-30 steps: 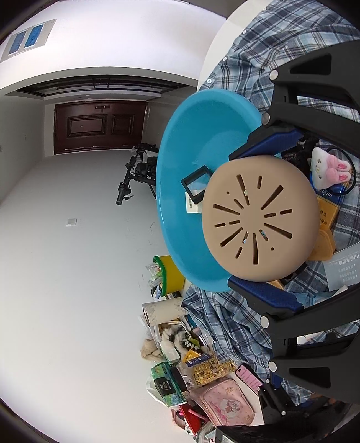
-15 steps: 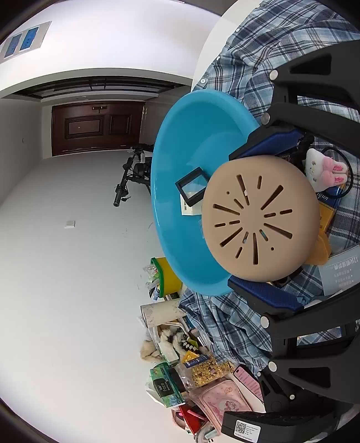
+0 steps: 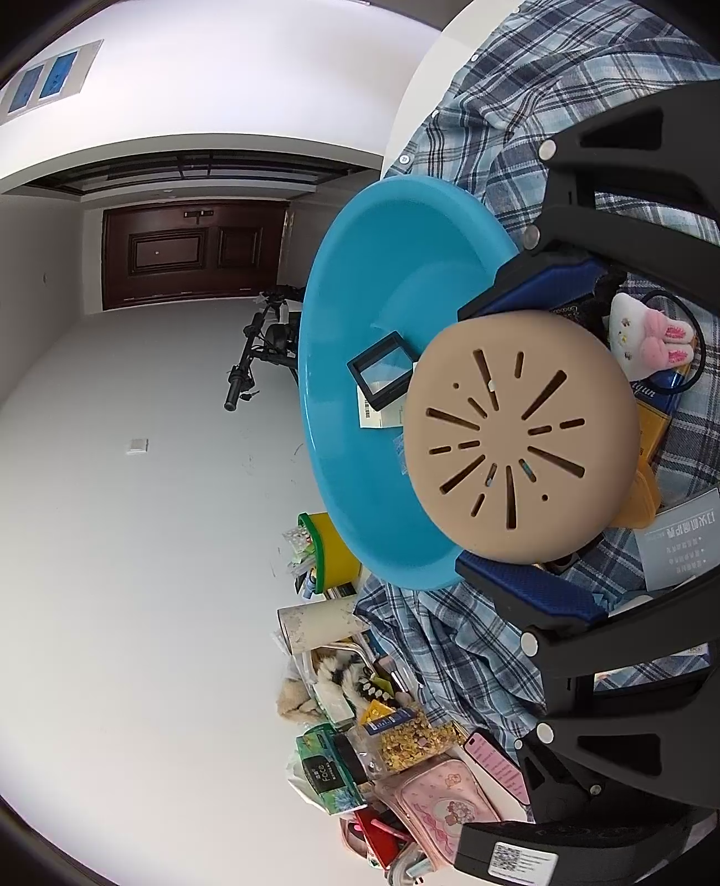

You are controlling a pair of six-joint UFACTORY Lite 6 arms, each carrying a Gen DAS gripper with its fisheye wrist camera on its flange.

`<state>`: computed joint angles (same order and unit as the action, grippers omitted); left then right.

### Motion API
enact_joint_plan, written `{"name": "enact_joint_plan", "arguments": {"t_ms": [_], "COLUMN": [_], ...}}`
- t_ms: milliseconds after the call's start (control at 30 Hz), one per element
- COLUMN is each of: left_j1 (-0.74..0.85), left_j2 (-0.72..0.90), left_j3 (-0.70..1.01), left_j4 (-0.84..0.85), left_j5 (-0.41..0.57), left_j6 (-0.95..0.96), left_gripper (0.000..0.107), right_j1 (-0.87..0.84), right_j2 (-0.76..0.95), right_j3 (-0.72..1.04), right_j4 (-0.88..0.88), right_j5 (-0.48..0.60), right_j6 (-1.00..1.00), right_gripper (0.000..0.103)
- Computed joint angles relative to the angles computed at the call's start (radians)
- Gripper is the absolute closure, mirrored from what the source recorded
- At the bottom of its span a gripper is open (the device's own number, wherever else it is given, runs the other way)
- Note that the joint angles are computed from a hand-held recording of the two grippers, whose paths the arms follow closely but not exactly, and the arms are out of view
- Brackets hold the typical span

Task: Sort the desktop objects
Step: 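Drop the bottle into the turquoise basin with the left tool while the right tool holds the lid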

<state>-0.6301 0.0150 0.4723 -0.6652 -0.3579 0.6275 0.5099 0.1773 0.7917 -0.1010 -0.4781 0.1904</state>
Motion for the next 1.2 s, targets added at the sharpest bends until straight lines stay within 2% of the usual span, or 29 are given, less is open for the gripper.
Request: {"name": "enact_joint_plan", "arguments": {"t_ms": [33,133,300,333,533,767,967,1033,1100,1200], "left_j1": [-0.023,-0.076,-0.057,-0.053,0.028,0.031,0.087,0.136,0.202,0.272], "left_j2": [0.014,0.064,0.099,0.107,0.06,-0.053,-0.235,-0.295,-0.336,-0.326], "left_j3": [0.005,0.021,0.045,0.049,0.015,-0.034,-0.071,-0.065,-0.04,0.04], "left_j4": [-0.069,-0.198,-0.192,-0.194,0.039,-0.009,-0.062,-0.028,0.076,0.234], "left_j5": [-0.026,-0.094,-0.087,-0.086,-0.059,-0.071,-0.045,-0.025,0.015,0.051], "left_j6": [0.062,0.183,0.173,0.171,-0.066,-0.027,0.038,0.005,-0.087,-0.226], "left_gripper": [0.004,0.004,0.005,0.01,0.012,0.012,0.012,0.012,0.012,0.012], "right_j1": [0.0,-0.002,-0.003,-0.004,-0.004,-0.003,0.002,0.002,0.005,0.009], "right_j2": [0.0,-0.003,-0.004,-0.005,-0.003,0.002,0.005,0.005,0.009,0.008], "right_j3": [-0.001,-0.004,-0.008,-0.008,-0.008,-0.005,0.004,0.007,0.013,0.025], "right_j4": [-0.001,-0.008,-0.016,-0.016,-0.011,-0.003,0.026,0.028,0.034,0.051], "right_j5": [-0.001,-0.005,-0.006,-0.007,-0.012,-0.012,-0.006,-0.007,-0.003,0.016], "right_j6": [0.002,0.008,0.013,0.014,0.011,0.004,-0.021,-0.023,-0.029,-0.048], "right_gripper": [0.024,0.024,0.024,0.024,0.024,0.024,0.024,0.024,0.024,0.024]}}
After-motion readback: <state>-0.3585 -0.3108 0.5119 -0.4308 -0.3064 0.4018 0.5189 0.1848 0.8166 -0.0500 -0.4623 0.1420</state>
